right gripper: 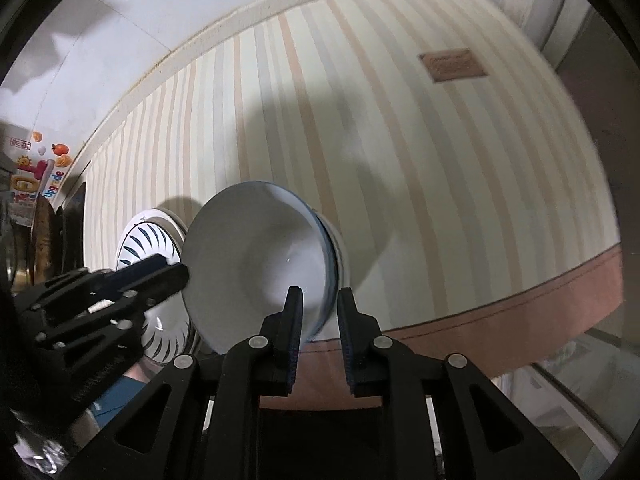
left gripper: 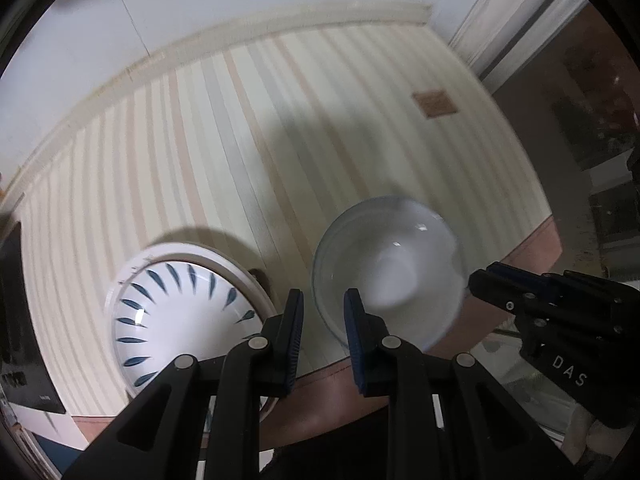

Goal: Organize plates and bowls
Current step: 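Open both grippers to release the bowl stack on the counter, then grip the rim of the bowl stack with both grippers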

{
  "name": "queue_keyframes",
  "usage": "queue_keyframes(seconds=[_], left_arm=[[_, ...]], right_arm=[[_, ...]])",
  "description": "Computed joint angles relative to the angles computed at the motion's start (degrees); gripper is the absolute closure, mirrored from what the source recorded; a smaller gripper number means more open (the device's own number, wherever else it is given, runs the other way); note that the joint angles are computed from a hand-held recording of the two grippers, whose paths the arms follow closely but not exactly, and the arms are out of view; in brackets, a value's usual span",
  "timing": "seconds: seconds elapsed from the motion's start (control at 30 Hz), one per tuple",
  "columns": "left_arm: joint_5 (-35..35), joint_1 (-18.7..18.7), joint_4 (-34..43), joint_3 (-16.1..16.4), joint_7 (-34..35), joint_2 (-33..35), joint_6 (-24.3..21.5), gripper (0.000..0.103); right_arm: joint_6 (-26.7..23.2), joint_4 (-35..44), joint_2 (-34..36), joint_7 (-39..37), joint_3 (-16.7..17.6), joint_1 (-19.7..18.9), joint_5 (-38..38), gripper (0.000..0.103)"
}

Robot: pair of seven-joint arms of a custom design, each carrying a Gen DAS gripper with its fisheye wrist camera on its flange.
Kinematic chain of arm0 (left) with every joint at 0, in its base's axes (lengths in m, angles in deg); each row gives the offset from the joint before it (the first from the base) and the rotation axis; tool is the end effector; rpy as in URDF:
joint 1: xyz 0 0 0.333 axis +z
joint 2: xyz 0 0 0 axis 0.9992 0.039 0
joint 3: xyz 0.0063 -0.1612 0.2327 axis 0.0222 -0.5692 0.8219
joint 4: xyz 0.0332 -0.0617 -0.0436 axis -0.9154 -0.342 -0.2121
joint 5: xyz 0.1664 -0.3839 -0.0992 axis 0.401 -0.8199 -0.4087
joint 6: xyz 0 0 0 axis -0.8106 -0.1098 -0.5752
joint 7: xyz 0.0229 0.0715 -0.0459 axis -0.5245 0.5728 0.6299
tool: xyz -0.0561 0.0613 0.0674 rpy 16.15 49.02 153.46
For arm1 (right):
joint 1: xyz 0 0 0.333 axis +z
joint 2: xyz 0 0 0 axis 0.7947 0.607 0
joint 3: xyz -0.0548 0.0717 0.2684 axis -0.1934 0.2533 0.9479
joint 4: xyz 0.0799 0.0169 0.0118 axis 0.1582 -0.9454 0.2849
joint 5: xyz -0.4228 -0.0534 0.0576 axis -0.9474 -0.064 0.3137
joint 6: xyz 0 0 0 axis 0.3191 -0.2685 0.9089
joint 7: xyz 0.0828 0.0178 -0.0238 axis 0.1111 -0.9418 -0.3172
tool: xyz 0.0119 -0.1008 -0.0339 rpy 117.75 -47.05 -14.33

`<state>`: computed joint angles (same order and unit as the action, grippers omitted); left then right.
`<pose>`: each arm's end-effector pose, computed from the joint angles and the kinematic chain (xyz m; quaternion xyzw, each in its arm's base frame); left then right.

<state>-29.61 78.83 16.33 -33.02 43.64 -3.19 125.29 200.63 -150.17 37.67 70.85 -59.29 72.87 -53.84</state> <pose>0.7121 -0.2289 0.4725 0.4795 -0.8705 0.1098 0.0128 0.6453 0.2877 0.4440 -0.5362 0.8371 0.0099 0.1078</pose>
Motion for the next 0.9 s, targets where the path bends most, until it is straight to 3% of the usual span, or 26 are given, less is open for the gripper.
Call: queue_keyframes(seconds=[0.13, 0.4, 0.53, 0.67, 0.73, 0.77, 0.8, 0.87, 0.9], left_arm=[[-3.49, 2.37, -7.91, -0.83, 3.2, -7.96, 4.19, 0.084], [-10.1, 4.48, -16.39, -0.56, 8.08, -18.11, 7.3, 0.084], [-12.37, 4.68, -19.09, 0.01, 8.77, -21.09, 8.46, 0.078], [-13.98, 4.78, -21.07, 0.55, 9.42, -23.28, 9.38, 0.071], [-15.07, 4.87, -21.98, 0.72, 10.05, -24.32, 9.88, 0.07], [-15.22, 4.82, -22.35, 0.8, 10.29, -24.64, 10.26, 0.062], [-15.54, 4.79, -22.76, 0.87, 10.63, -25.06, 10.76, 0.042], [-16.55, 4.8, -23.39, 1.02, 11.16, -25.76, 11.42, 0.023], [-16.92, 4.79, -23.47, 1.1, 11.21, -25.85, 11.77, 0.023]], right_arm=[[0.65, -3.04, -5.58, 4.8, -0.3, 2.46, -6.35, 0.083], [-1.48, -6.26, -14.22, 14.59, 1.93, 5.17, -17.54, 0.082], [-3.73, -6.19, -16.6, 16.93, 3.33, 5.84, -21.08, 0.053], [-7.67, -4.22, -17.51, 18.73, 4.55, 6.75, -24.85, 0.04], [-9.21, -3.4, -17.81, 19.31, 4.96, 7.14, -26.08, 0.027], [-9.6, -3.26, -18.08, 19.65, 5.11, 7.29, -26.74, 0.025], [-10.42, -2.79, -18.08, 19.79, 5.26, 7.41, -27.45, 0.021], [-12.31, -1.9, -17.94, 20.02, 5.5, 7.67, -28.51, 0.017], [-13.17, -1.53, -17.89, 20.33, 5.56, 7.79, -28.93, 0.015]])
